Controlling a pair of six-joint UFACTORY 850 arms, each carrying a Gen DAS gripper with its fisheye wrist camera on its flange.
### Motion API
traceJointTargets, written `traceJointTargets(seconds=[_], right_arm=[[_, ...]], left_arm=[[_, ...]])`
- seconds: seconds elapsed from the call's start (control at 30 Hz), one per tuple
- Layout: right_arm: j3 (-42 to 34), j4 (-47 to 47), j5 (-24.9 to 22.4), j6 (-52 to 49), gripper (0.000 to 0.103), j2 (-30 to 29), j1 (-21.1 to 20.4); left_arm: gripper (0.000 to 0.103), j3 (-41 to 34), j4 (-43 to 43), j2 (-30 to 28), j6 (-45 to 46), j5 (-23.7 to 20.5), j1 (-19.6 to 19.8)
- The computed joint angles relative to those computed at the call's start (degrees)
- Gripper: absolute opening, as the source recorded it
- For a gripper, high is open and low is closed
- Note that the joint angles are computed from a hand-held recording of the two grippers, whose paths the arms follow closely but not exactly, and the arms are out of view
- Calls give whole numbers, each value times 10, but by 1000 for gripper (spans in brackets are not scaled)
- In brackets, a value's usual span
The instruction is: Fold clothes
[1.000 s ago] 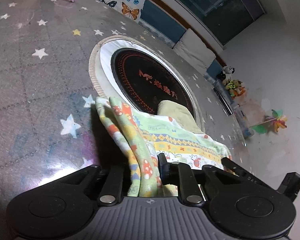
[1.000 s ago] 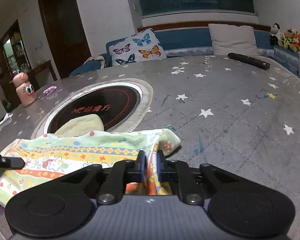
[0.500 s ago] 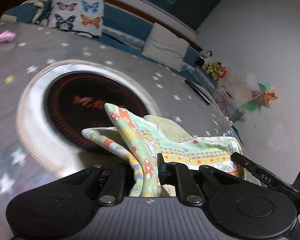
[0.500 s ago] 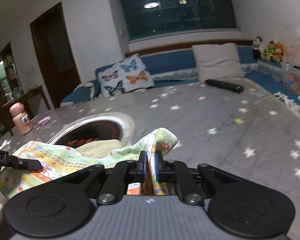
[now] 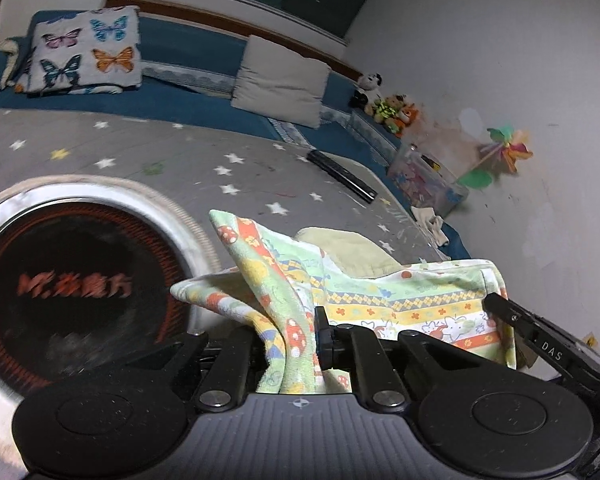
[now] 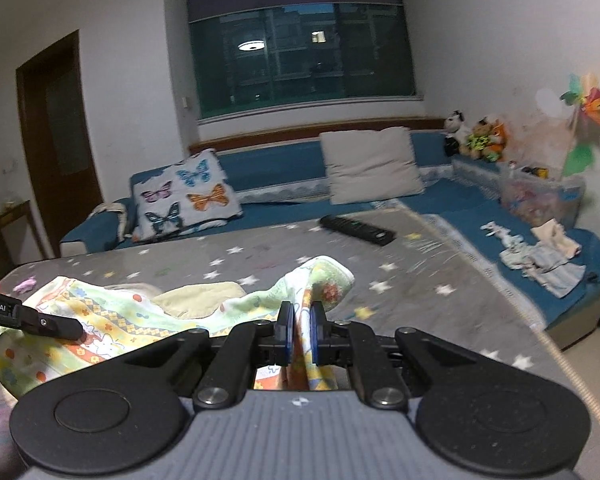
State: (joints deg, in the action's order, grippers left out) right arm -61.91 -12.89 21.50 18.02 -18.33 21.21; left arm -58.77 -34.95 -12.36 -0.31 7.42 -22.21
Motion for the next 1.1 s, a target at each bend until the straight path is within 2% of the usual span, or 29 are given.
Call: traceJointTargets(seconds=[0.23,0.4,0.63,0.97,1.1], right_arm=[[-28,43,-12,-42,7,-20,-21],[-41,57,-17,-57,7,-28,-31],[-48,83,-18,-81,7,-35,-39],[-61,128,-29,-126,7,-47,-46],[-63,138,-33,-133,7,-53,-47]], left_arm=[[11,-71,-166,-54,186,-25,-8],[11,-112,-371,-84,399,-32,-12],[11,-155,-609,-115,654,-27,-18],[11,-194,-782,-150,847,-20,-22],[11,-209,-897,-163,965,-15,-24]])
